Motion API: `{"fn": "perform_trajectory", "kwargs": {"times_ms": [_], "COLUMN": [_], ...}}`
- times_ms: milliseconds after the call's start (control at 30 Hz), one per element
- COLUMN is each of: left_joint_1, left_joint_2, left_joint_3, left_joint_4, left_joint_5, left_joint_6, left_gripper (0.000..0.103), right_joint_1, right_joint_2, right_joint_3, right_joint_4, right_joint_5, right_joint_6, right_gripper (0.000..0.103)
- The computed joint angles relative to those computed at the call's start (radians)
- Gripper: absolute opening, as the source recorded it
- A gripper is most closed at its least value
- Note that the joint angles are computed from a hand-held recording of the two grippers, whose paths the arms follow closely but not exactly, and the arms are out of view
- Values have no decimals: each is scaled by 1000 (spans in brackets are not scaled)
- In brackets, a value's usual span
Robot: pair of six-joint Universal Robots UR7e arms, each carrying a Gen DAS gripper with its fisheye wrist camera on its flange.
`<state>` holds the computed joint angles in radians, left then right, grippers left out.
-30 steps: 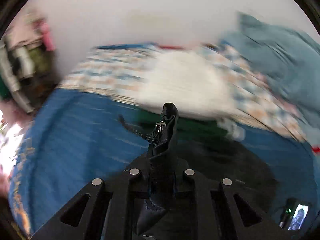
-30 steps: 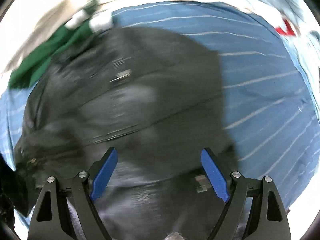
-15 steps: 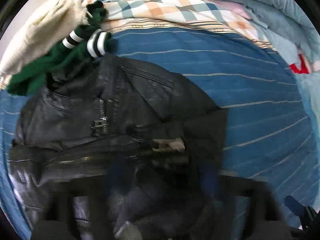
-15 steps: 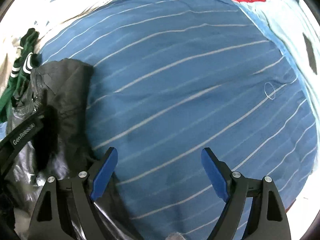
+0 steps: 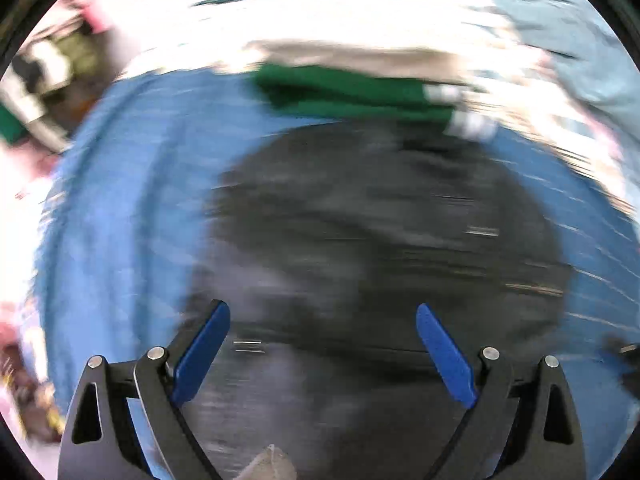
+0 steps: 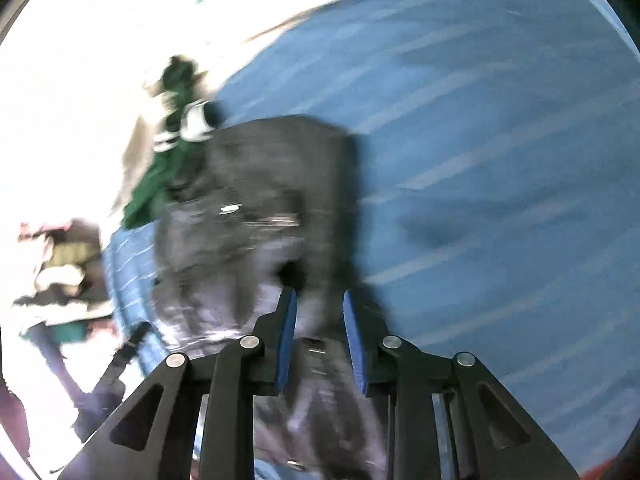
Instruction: Fold large clothes
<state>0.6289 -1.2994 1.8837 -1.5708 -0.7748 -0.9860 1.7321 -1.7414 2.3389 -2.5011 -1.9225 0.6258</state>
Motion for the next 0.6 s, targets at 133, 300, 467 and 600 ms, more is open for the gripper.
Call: {"fn": "perform_trajectory", "kwargs": {"times_ms": [133,300,467,600], "left_joint_1": [105,220,252,271], "left_joint_2": [-2,44,11,-1], "left_joint_3": [-8,14,58,70], "left_joint_4": [132,54,-94,-183], "left_joint_5": [124,226,195,161], "left_joint_6": [-73,48,175,254], "left_gripper": [95,99,103,103], "right_joint_1": [64,77,90,144], "right_joint_2": [269,584,679,645], "right_joint_3": [-114,-270,-357,-372], "right_joint_4": [-89,-100,59,200], "right_joint_5": [47,25,-114,-245], "right_joint_6": [-69,-155,-27,53], "right_gripper": [27,27,0,14]}}
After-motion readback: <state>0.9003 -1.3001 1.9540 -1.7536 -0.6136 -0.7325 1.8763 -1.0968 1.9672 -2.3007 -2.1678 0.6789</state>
